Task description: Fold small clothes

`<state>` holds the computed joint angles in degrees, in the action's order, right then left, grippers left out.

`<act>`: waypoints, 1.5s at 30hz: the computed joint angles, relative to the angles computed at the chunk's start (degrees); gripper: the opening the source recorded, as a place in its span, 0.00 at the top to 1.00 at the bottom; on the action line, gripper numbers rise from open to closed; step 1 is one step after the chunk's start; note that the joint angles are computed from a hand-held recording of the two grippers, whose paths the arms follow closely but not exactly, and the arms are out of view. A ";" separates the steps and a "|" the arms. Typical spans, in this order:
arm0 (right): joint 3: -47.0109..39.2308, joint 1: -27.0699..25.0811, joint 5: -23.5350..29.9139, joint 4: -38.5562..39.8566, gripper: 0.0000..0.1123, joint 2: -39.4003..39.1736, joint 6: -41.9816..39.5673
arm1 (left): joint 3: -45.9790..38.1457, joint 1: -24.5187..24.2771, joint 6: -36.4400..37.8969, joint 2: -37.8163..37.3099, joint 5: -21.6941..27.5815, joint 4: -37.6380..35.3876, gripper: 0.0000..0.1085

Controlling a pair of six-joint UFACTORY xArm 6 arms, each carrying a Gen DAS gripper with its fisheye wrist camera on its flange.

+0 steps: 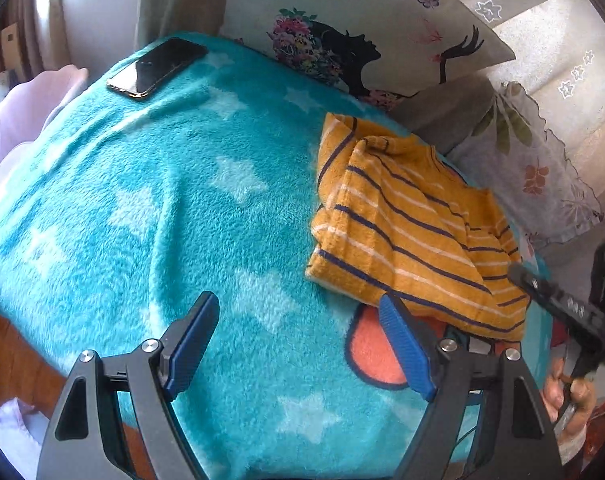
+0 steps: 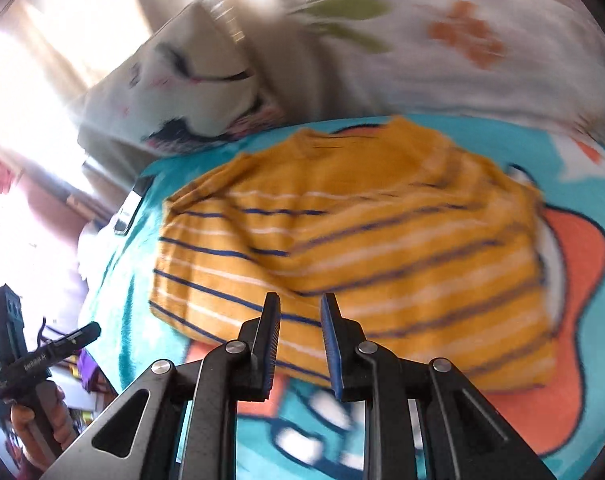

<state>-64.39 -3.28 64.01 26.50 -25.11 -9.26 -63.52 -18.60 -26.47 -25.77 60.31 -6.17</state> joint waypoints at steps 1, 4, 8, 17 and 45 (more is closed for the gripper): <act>-1.48 3.28 -1.64 -1.43 0.79 2.26 2.32 | -0.16 1.05 2.49 0.36 0.15 -1.16 0.25; -7.37 10.51 -5.39 -4.47 0.79 10.60 7.66 | -0.13 3.50 7.86 0.61 0.36 -2.01 0.25; -20.37 17.64 -7.06 -14.85 0.79 25.80 15.79 | -0.53 8.54 15.41 1.39 2.03 -5.17 0.25; -62.13 25.01 8.03 -28.08 0.79 58.36 22.36 | -2.57 18.88 23.21 5.20 5.50 -11.21 0.25; -31.20 31.91 3.08 -41.50 0.75 35.25 35.12 | -4.49 19.55 27.49 9.23 6.99 -15.16 0.25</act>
